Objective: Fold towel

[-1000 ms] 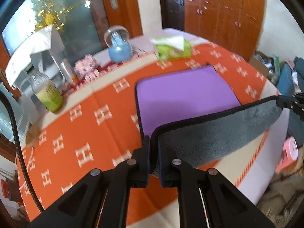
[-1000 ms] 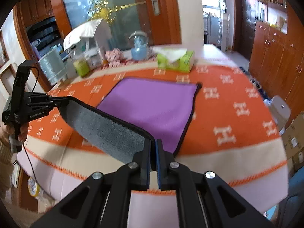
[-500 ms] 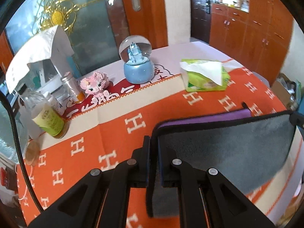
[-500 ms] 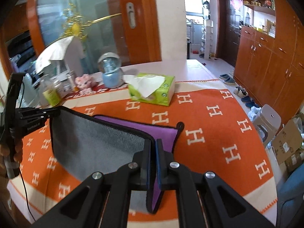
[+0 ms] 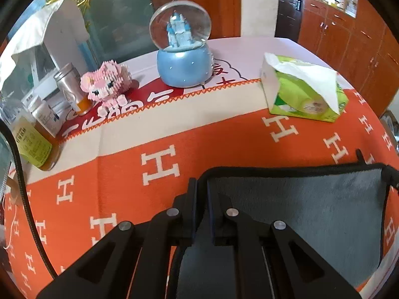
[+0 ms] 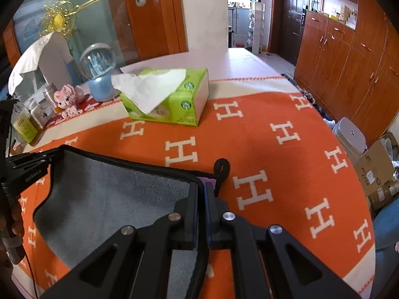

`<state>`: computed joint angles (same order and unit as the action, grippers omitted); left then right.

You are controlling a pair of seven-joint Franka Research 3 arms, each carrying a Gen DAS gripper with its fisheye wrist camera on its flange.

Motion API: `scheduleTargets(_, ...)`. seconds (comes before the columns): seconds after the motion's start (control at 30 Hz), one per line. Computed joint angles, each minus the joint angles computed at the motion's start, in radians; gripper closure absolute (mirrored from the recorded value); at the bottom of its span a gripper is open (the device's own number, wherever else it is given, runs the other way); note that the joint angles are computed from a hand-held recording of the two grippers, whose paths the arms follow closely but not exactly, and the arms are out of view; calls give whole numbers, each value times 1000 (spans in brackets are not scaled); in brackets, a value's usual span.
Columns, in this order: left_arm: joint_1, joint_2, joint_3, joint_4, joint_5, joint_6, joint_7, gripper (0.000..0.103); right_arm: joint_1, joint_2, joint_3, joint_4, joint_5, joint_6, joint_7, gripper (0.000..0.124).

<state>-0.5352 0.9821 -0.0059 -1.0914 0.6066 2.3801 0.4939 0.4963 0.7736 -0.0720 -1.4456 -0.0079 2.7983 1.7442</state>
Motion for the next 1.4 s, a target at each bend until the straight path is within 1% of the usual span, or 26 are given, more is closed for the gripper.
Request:
scheduleTargets(0.1,0,30,2,41,-9,-20,1,97,10,47,-15,59,-14,-31,6,119)
scheduleTargets(0.23,0,72,1,101,-26,-47,16,97,13,82,-23,100,-22,-56,24,119)
scheduleTargets(0.33,-2,105,0,152,-42,-77,33,94,17,97,-30,120,-33,-78,37,118)
scheduleTargets(0.37,-3,114,1,167,-48,-89,34,90,22,99,-37,124,-41,-82,44,114)
scheduleTargets(0.4,-5,121,4,180,-52,-104,32,78,26,99,-42,126,-48,-87,52,110)
scheduleTargets(0.43,-9,126,9,192,-56,-122,25,70,31,97,-48,125,-56,-90,60,108)
scheduleTargets(0.5,-11,110,15,172,-53,-119,-1,40,37,81,-56,108,-70,-81,76,99)
scheduleTargets(0.53,-12,90,21,141,-46,-104,-24,34,36,72,-53,94,-74,-67,78,96)
scheduleTargets(0.57,-15,73,25,117,-38,-97,-44,22,36,59,-52,77,-77,-48,80,90)
scheduleTargets(0.6,-16,55,28,93,-30,-89,-62,14,39,42,-54,55,-81,-30,84,86)
scheduleTargets(0.67,-16,12,28,34,-14,-67,-100,10,51,18,-61,27,-91,-6,91,81)
scheduleTargets(0.73,-7,-36,20,-38,-3,-29,-134,8,66,-10,-71,-5,-104,12,101,80)
scheduleTargets(0.8,3,-92,13,-123,10,26,-175,1,79,-37,-78,-34,-116,26,109,76)
scheduleTargets(0.83,6,-127,12,-177,21,66,-205,1,89,-51,-86,-49,-124,32,117,74)
scheduleTargets(0.87,9,-157,10,-221,31,95,-227,1,104,-64,-98,-64,-136,37,132,69)
scheduleTargets(0.9,10,-179,8,-255,42,115,-244,1,119,-78,-112,-82,-149,48,149,63)
scheduleTargets(0.97,9,-236,6,-335,70,159,-283,1,151,-110,-140,-128,-181,77,184,58)
scheduleTargets(1.07,5,-312,-3,-434,112,200,-322,1,176,-150,-154,-176,-214,101,211,55)
scheduleTargets(1.13,2,-353,-13,-482,134,210,-345,1,180,-180,-148,-212,-222,123,223,55)
scheduleTargets(1.2,-2,-395,-20,-530,162,222,-378,1,186,-208,-143,-241,-226,130,236,50)
scheduleTargets(1.27,-14,-442,-25,-581,195,214,-426,1,170,-238,-112,-273,-220,141,220,48)
scheduleTargets(1.33,-29,-492,-30,-631,243,202,-489,1,191,-261,-125,-305,-235,165,236,42)
scheduleTargets(1.4,-34,-540,-44,-680,286,189,-553,1,216,-288,-146,-344,-255,194,258,27)
